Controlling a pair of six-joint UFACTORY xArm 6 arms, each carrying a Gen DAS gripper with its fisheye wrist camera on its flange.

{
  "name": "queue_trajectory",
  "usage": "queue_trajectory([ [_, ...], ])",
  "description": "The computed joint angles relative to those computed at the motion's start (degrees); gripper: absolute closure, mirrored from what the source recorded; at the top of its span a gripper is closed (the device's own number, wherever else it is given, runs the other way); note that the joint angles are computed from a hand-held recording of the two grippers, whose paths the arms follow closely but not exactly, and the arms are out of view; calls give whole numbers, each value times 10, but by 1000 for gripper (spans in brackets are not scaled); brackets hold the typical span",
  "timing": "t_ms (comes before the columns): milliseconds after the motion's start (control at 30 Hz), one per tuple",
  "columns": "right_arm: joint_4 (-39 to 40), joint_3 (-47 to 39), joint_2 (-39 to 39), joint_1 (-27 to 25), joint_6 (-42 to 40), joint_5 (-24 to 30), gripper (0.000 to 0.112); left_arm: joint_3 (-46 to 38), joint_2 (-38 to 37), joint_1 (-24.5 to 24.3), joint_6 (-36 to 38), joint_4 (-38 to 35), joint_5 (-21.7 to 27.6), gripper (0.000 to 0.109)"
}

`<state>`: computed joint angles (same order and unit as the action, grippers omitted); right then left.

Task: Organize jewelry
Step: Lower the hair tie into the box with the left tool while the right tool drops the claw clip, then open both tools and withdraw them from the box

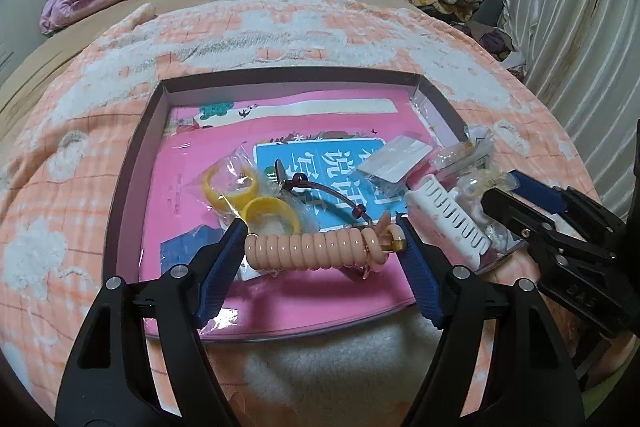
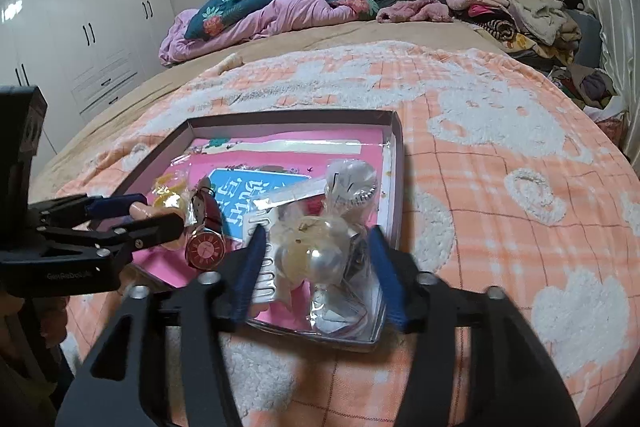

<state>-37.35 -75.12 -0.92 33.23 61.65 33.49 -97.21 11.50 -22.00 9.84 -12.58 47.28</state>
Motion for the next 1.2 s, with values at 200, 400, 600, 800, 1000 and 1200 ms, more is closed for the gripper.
queue_trajectory([
  [200,-24,16,-24,1,36,0,35,6,-5,3,-1,1,-4,39],
  [400,-57,30,-56,10,80,8,22,12,-21,7,-3,1,-9,27],
  [600,-80,25,-76,34,93,32,16,26,-50,8,-6,2,-21,15],
  [800,-115,11,-90,70,107,65,14,53,-90,11,-12,8,-37,15],
  [1000,-145,-3,-100,109,113,97,13,109,-146,15,-10,-4,-60,15],
  [1200,-176,3,-110,151,133,141,13,156,-192,22,9,-24,-69,15],
])
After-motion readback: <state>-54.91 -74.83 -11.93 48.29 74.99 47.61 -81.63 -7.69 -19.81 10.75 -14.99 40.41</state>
